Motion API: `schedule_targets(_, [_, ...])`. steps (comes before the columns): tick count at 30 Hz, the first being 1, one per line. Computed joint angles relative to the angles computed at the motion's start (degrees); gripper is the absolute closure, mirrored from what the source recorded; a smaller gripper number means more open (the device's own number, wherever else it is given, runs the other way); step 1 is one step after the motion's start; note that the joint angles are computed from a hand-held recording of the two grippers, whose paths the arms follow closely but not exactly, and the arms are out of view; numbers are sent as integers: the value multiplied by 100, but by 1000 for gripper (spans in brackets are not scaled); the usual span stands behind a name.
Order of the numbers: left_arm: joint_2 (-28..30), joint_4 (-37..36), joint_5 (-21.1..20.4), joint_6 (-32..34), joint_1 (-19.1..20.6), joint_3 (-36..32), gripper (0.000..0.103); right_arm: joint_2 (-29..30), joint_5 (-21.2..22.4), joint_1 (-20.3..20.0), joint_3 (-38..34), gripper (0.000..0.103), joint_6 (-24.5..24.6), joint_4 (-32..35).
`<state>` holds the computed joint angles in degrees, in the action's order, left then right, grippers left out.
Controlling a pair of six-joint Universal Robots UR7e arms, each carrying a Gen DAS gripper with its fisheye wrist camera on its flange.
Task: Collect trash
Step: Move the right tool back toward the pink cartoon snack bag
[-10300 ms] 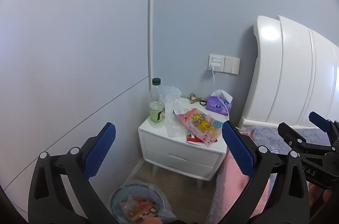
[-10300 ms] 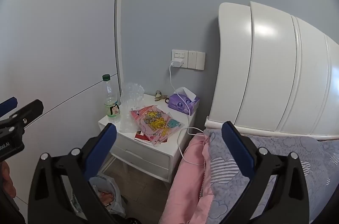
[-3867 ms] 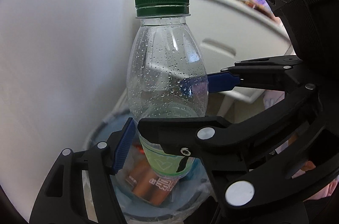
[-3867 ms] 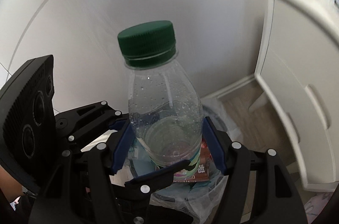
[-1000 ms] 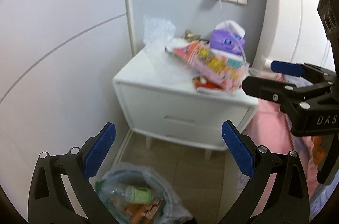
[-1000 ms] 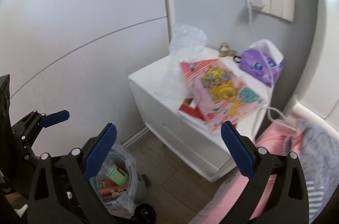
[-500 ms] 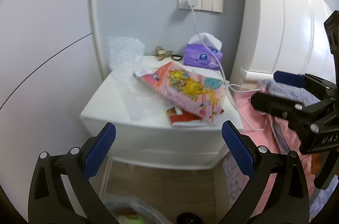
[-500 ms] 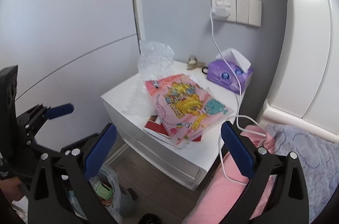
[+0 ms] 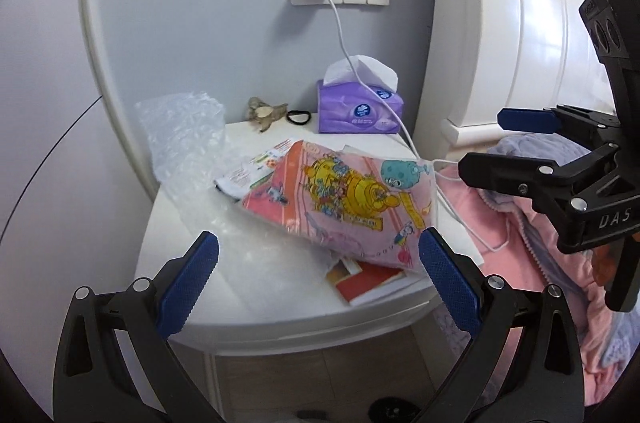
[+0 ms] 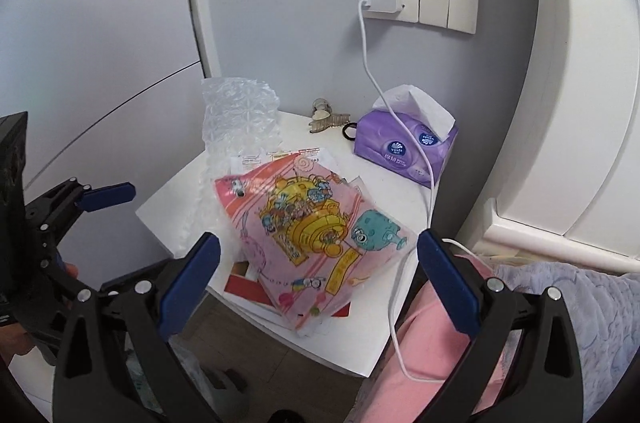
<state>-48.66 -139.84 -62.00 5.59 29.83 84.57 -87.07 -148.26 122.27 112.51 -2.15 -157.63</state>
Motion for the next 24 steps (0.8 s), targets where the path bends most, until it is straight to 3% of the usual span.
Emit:
schedule_targets(3, [243, 552, -163, 98, 65, -576, 6, 20, 69, -22, -353, 7, 385, 839])
schedule_targets(6, [473, 975, -214, 201, 105, -1014, 6, 101, 140, -52, -606, 7, 467, 1210])
schedule_targets(14, [975, 1792, -337, 253, 317, -1847, 6, 260, 357, -402, -1009, 7, 492, 1576])
schedule_targets(20, [1372, 2167, -471, 419, 503, -2448, 6, 190, 709, -908, -1128, 7, 677, 1968])
schedule_targets(24, [1567, 2384, -520, 453, 592, -2701, 6, 212, 839, -1157, -1165, 7, 492, 2031])
